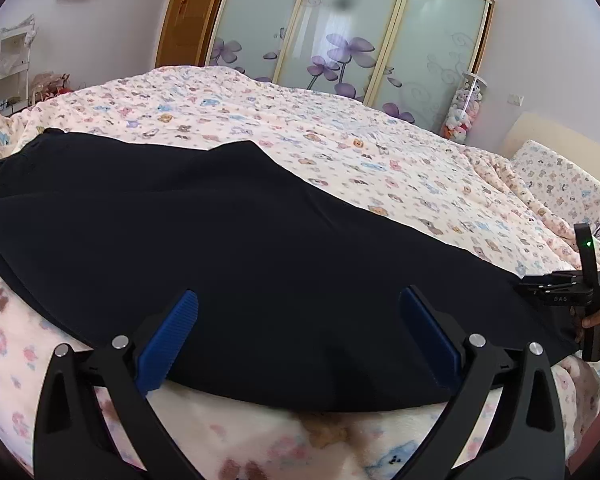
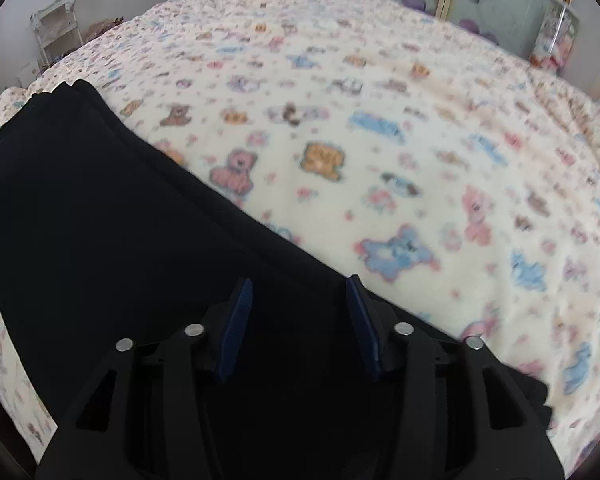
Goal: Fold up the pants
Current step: 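Move the right tool to the folded end and close on it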
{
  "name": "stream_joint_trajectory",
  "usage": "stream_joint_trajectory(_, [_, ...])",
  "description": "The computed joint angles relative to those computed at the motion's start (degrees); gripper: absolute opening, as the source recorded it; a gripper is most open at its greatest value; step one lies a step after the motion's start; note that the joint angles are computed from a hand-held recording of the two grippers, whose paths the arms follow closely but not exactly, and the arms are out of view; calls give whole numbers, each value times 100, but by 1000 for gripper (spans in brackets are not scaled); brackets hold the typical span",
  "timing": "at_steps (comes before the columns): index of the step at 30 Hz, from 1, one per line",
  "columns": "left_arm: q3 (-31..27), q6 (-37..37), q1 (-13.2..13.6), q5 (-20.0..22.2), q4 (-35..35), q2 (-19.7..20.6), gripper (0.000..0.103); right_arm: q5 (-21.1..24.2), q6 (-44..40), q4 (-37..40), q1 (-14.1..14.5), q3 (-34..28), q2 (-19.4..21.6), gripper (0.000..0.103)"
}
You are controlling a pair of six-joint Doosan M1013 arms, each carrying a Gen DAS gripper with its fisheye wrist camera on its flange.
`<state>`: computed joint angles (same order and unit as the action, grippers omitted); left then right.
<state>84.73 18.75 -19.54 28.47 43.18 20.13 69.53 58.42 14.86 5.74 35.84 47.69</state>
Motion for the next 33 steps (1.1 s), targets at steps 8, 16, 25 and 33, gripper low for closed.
stream_joint_trajectory(8, [-17,119,51,-27,-290,17,101,-600,-365,-5,-7,484,-288,7])
stream_joint_trajectory(16, [-20,66,42,-8,-241,27,101,-849,-218,-468,115,14,-74,6])
stream_joint_trajectory(25, [-26,152,52,-16,-325,31,101,-1275,761,-1342,145,580,-337,56])
stream_joint_trajectory(33, [28,-27,100,-172,-371,-11,101,-2837,3196,739,-698,2957,-1900,57])
